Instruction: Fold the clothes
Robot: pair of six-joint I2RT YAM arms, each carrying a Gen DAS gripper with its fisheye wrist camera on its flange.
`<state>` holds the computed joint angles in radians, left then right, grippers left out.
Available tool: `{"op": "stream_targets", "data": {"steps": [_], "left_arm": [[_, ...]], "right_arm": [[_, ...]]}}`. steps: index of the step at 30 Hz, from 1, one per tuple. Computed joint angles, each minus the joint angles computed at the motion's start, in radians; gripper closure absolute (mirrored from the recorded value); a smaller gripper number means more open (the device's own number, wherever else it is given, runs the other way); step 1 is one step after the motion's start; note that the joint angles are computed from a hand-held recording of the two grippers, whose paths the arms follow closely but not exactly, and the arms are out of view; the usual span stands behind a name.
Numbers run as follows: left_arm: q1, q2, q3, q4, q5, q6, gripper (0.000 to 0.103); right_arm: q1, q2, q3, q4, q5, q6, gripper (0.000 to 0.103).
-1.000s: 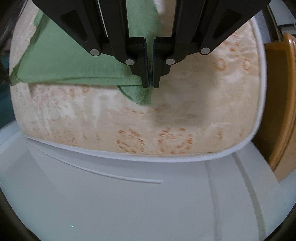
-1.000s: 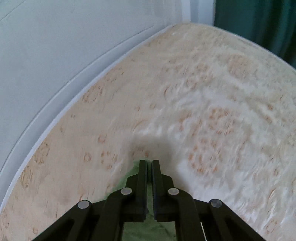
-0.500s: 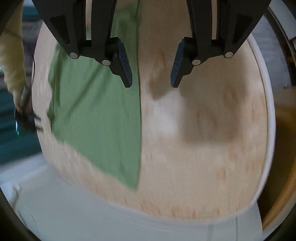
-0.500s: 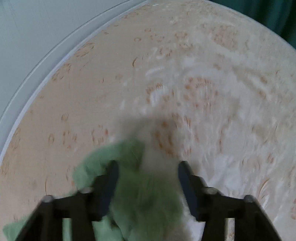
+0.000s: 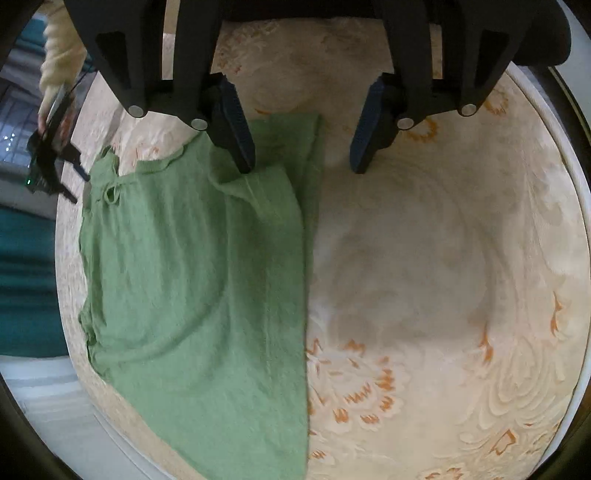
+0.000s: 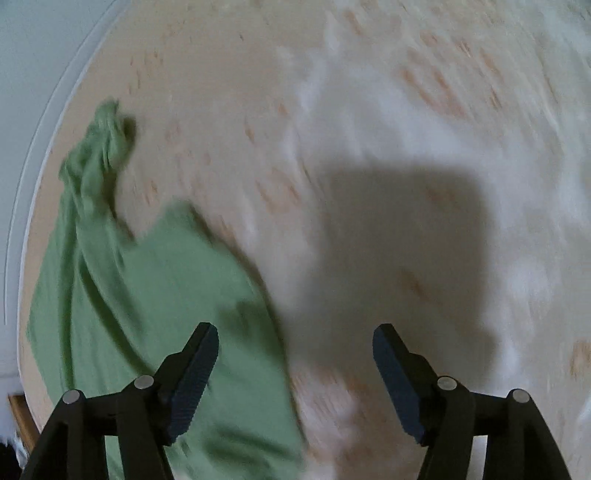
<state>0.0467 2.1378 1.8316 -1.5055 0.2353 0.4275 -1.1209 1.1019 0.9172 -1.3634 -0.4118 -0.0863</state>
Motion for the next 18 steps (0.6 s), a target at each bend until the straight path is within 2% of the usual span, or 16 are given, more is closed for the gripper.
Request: {"op": "stream_targets", "data": {"steps": [4,10,12,14,15,16,17,18], "left_arm": [[-0.005,-0.032,-0.08,0.017,0.009,-0.044,0.047],[-0.059,-0.102,-0.186,0.114,-0.007,-0.147,0.047],[-0.072,-0.12,-0.204,0.135,-0.015,-0.178,0.047],[-0.076,-0.137,-0.216,0.144,0.009,-0.193,0.055],[-0.078,-0.143,-0.223,0.149,0.017,-0.198,0.068],[-0.079,-0.146,-0.233,0.156,0.015,-0.203,0.082],[-0.081,-0.149,-0.245,0.163,0.009,-0.208,0.087],[-0.077,-0.149,-0.253,0.169,0.011,-0.215,0.092]], "right_arm": [[-0.025,-0.069,-0.091,-0.031,-0.038,-0.057,0.029],[0.235,-0.146,-0.136,0.1,0.019,0.172,0.023],[0.285,-0.138,-0.126,0.126,0.007,0.217,0.025],[0.334,-0.104,-0.104,0.14,-0.046,0.262,0.039],[0.371,-0.086,-0.095,0.153,-0.052,0.288,0.044],[0.408,-0.067,-0.087,0.166,-0.046,0.316,0.058],[0.442,-0.05,-0.082,0.179,-0.017,0.346,0.08],[0.461,-0.037,-0.081,0.189,0.006,0.373,0.091]]}}
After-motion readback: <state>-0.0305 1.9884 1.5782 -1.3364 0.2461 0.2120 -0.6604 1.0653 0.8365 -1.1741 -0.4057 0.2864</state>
